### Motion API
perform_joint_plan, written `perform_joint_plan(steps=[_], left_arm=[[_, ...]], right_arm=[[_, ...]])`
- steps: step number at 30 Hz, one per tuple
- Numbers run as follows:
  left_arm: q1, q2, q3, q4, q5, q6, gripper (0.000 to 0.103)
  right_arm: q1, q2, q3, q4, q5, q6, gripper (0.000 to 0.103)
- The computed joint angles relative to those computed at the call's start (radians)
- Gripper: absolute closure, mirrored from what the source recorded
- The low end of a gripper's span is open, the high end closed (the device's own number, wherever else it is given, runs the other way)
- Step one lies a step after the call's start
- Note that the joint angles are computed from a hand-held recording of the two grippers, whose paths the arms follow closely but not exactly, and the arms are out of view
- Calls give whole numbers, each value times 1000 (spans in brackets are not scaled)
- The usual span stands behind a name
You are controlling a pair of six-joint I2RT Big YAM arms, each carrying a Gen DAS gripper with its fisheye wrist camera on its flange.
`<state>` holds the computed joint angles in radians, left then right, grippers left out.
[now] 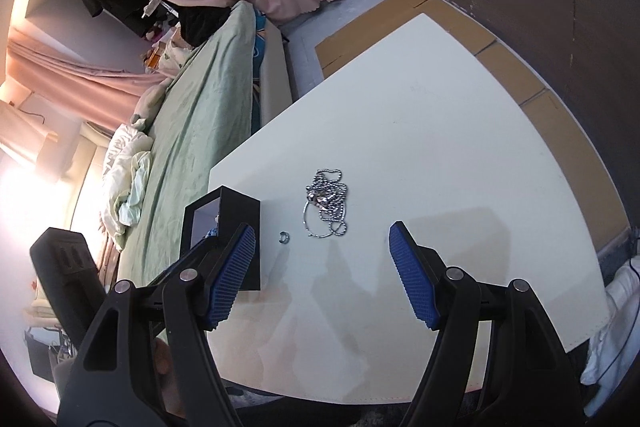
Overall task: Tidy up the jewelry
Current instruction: 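Move the left tool to the small silver ring on the table, then close the left tool on the small silver ring and lift it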
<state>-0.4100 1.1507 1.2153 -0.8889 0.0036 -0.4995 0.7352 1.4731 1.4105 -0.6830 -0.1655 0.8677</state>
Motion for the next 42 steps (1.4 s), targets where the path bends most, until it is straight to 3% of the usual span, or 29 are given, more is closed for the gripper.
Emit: perform_joint_plan(steps=[10, 19, 23, 30, 33, 37, 42], left_arm=[[-15, 100, 41, 38, 15, -6, 62], [-31, 161, 68, 2, -13, -3, 63], [-36, 173, 57, 0, 3, -40, 63], [-30, 164, 38, -16, -80, -88, 62], [-1, 155, 25, -21, -64, -112, 62], [18, 163, 27, -42, -57, -103, 77], [11, 185, 38, -58, -86, -93, 79]], right_arm=[[-30, -21, -16, 0, 10, 19, 32], [-57, -14, -8, -11, 3, 19, 32], [-60, -11, -4, -13, -1, 9, 32], [-59, -12, 0, -24, 2, 4, 32], [-60, -14, -1, -28, 7, 6, 32], [-57, -12, -2, -28, 7, 6, 33], [-50, -6, 10, -35, 7, 0, 33]])
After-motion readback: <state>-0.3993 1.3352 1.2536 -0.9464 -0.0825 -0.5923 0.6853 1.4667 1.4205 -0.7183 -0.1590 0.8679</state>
